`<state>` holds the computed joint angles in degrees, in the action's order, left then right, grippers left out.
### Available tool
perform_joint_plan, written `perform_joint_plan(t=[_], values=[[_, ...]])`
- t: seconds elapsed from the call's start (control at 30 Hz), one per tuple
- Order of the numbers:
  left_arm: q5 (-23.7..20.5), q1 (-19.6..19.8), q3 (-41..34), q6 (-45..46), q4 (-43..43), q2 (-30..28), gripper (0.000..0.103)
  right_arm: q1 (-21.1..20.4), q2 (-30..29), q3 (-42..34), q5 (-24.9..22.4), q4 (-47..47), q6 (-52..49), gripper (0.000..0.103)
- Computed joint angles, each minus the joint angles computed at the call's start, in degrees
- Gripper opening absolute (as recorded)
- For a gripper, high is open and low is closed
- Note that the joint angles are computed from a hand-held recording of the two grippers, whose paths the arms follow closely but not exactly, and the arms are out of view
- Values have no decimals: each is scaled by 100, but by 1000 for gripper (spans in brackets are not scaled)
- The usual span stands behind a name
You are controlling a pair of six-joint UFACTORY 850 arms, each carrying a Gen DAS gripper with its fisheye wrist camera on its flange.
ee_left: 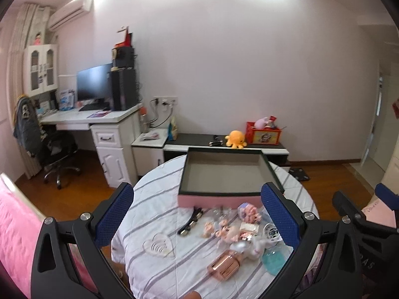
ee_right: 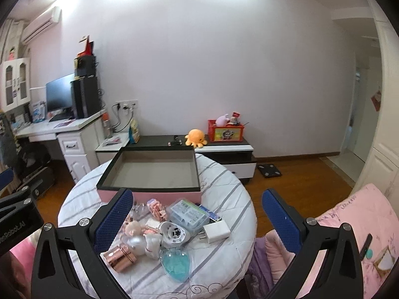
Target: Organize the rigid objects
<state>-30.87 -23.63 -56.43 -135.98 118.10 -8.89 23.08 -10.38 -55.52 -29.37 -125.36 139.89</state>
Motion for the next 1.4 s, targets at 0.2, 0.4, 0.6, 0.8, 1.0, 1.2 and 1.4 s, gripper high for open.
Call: perform_joint_plan(t=[0.2,0.4,0.6,0.8,1.0,1.2,1.4], values=[[-451,-229,42,385,-388,44,103,-22,96,132,21,-306,355,103],[-1133,-496,117,438,-1388,29,103,-315,141,173,428,-1959,1252,103],[-1864,-804,-9,634,-2023,-33,103,-668,209,208,633,-3858,2815,103],[-2071,-991,-94,783,-1993,-101,103,-767,330,256,495,-3786,2780,103],[-1730,-965,34,683,-1552,1,103,-662,515,427,280,-2648,1947,103],[-1329,-893,389,430,-903,306,103,-361,785,723,-182,-1359,1115,103],[-1467,-902,677,138,-796,534,103,-131,852,760,-320,-1035,665,103]])
